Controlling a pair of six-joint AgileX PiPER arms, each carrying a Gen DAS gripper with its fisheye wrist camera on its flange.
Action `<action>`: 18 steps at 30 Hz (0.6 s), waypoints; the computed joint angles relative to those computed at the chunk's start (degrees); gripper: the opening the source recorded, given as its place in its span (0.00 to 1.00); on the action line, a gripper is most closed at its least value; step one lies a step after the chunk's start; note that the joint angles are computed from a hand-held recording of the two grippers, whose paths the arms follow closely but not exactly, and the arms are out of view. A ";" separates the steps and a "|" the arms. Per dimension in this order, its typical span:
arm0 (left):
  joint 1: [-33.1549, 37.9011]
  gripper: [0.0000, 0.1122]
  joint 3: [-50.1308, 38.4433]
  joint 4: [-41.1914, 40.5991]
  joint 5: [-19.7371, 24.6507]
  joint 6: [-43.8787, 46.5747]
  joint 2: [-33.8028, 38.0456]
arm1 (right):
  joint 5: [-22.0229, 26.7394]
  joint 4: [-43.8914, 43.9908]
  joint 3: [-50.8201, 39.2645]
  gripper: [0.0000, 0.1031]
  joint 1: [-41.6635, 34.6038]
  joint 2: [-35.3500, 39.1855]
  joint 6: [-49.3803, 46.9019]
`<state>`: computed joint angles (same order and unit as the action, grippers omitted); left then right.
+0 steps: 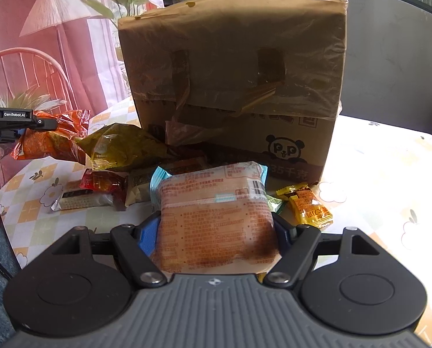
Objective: Organize snacks
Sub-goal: 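Lift both orange bags and carry them over the cardboard box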
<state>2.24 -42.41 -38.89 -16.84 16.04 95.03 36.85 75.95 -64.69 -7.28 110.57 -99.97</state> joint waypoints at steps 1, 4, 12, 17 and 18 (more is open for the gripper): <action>-0.22 0.43 0.64 -2.29 -0.47 2.71 -0.89 | 0.12 0.25 0.14 0.74 -0.08 -0.14 -0.24; -1.72 0.43 2.27 -10.30 -2.19 11.72 -3.59 | 0.50 1.34 0.69 0.74 -0.40 -0.66 -1.42; -5.06 0.43 0.16 -25.84 -1.89 28.71 -7.27 | 2.32 4.33 1.29 0.74 -1.26 -3.01 -4.27; -7.71 0.43 -3.59 -29.26 -1.61 34.34 -9.43 | 4.82 6.35 -0.83 0.74 -1.70 -5.24 -5.87; -8.83 0.43 -4.64 -30.33 -2.02 36.03 -9.77 | 5.51 6.55 -1.61 0.74 -1.82 -5.57 -5.71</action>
